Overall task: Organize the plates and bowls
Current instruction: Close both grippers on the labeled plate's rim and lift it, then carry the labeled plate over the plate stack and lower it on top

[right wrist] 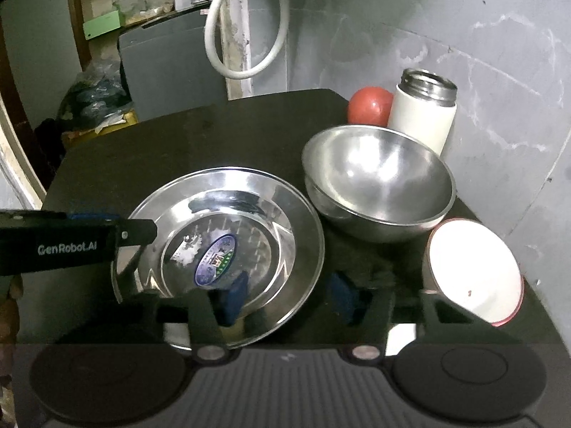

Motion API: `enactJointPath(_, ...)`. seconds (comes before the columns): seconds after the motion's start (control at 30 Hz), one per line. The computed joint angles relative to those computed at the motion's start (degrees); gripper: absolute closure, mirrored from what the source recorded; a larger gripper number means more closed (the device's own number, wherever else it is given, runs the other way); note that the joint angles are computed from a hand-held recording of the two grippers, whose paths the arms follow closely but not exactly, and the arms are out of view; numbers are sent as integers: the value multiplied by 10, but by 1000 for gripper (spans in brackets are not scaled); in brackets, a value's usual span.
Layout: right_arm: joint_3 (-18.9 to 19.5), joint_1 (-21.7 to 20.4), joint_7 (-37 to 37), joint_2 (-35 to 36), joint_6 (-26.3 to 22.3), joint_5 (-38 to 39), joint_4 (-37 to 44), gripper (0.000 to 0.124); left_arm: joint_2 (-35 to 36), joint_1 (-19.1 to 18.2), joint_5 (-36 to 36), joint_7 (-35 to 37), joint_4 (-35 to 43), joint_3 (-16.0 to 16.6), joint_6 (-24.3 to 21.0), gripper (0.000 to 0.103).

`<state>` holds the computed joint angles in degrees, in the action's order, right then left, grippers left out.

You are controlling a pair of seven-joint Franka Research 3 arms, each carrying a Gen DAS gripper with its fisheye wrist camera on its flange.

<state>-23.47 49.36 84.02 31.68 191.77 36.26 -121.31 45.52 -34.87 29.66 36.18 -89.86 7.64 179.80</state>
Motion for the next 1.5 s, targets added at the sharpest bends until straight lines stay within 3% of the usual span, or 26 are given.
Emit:
enactJointPath(0.13, 32, -35, 13, -3, 2, 0, 3, 91, -2, 16, -4, 13, -1, -21, -5, 69)
enactJointPath(0.23, 64, -67, 13, -7, 17, -7, 1, 92, -4, 30, -3, 32, -5, -39, -6, 77)
enactJointPath(0.37, 123, -125, 2, -15, 36, -22, -5, 94, -14, 19, 1, 33, -19, -27, -7, 80)
enactJointPath(0.47, 141, -138, -8, -21, 42, -18, -10, 94, -23, 19, 2, 36, -34, -27, -2, 80)
enactJointPath(0.57, 172, -166, -11, -29, 50, -22, -19, 95, -34, 2, 7, 30, -54, -7, 10, 79)
enactJointPath(0.77, 221, -204, -9, -41, 89, -29, -43, 96, -57, -60, 9, 14, -96, 64, 50, 79)
enactJointPath(1.0, 242, -206, -21, -67, 129, -8, -79, 96, -93, -130, -25, 35, -157, 131, 89, 79)
enactJointPath(1.27, 267, -204, -42, -116, 163, 22, -133, 96, -134, -177, -68, 94, -217, 164, 112, 78)
enactJointPath(1.5, 286, -205, -40, -153, 185, 43, -178, 96, -165, -205, -108, 148, -262, 170, 123, 78)
